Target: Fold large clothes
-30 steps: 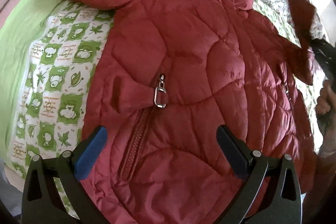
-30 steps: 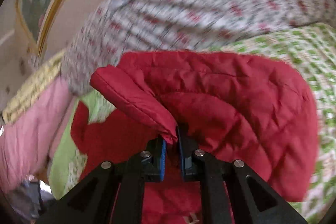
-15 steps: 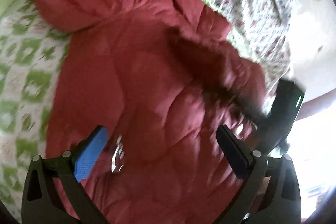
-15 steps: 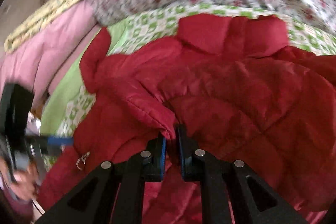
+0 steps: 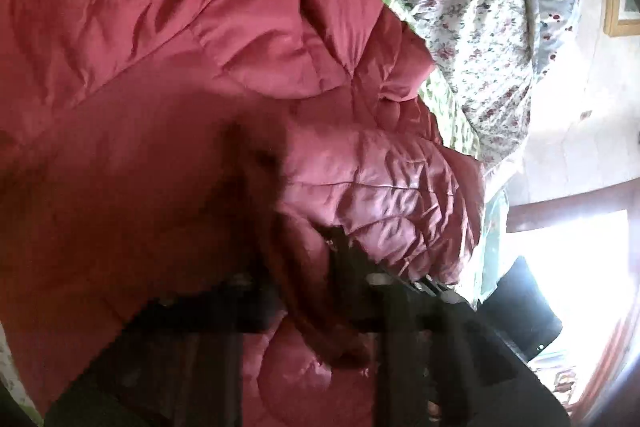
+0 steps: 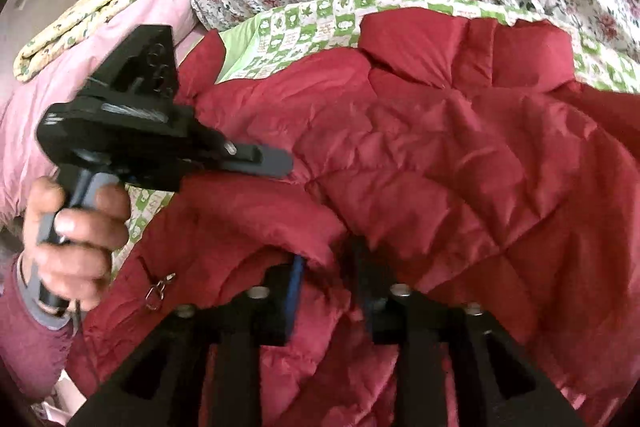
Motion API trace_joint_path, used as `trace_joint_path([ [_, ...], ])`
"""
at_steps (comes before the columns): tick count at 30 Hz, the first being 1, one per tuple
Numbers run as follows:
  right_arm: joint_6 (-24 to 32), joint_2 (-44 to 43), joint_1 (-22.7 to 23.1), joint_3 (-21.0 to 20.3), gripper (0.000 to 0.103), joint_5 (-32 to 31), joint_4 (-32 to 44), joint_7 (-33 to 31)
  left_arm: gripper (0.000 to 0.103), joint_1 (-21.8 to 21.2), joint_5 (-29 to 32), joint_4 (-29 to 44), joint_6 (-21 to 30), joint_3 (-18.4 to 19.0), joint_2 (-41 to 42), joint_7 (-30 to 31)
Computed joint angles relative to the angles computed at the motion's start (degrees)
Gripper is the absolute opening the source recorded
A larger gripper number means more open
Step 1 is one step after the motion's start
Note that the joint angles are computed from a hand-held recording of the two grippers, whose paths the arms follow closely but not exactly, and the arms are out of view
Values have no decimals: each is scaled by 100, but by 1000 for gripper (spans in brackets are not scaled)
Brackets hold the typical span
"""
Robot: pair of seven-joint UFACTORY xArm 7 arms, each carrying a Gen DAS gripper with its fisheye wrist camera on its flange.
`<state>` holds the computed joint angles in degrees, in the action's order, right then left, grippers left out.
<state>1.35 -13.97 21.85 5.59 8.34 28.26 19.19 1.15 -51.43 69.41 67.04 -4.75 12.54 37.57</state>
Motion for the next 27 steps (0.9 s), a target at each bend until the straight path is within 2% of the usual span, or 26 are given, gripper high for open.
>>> trace_joint_path([
  [2,46,-221,144,-130,44,107,-148,-45,14,-21,46,-134,-223,8,-167,192],
  [3,25,-421,340,-327,45,266,-293,-158,13,-20,80,-209,-350,33,-306,303],
  [4,51,-635,297,-320,45,286,-425,-110,13,-19,103,-240,-433,62,-383,377],
  [6,204,-1148,-114,-61,46,168,-691,144,13,-24,244,-276,-689,130,-552,558],
  [8,239,-1729,-399,-23,47,109,-1003,359,13,-55,493,-262,-1012,181,-638,742],
  [11,500,-2467,-1402,368,51,-194,-1249,868,13,-124,848,-264,-1461,192,-674,945],
  [13,646,-2612,-1972,553,54,-454,-1231,1149,13,-201,1009,-344,-1738,152,-689,1063],
  [14,666,-2575,-2117,562,54,-548,-1193,1245,14,-250,1096,-395,-1887,130,-691,1057],
  [18,658,-1949,-2347,526,54,-871,-917,1369,22,-434,1440,-735,-2664,64,-757,948],
  [20,836,-1634,-2437,550,52,-1047,-790,1415,32,-418,1420,-853,-2808,91,-823,979],
  [21,1003,-1538,-2628,735,52,-1215,-753,1569,45,-416,1507,-940,-2935,120,-892,868],
  [22,1143,-1465,-2777,882,52,-1379,-733,1751,49,-416,1544,-1049,-3103,142,-982,788],
  [24,1005,-1403,-2758,799,53,-1524,-850,1886,49,-358,1149,-1271,-3257,215,-1234,1031],
  [27,1036,-1475,-2830,850,53,-1726,-907,2143,49,-323,244,-1375,-2797,405,-1555,1593],
])
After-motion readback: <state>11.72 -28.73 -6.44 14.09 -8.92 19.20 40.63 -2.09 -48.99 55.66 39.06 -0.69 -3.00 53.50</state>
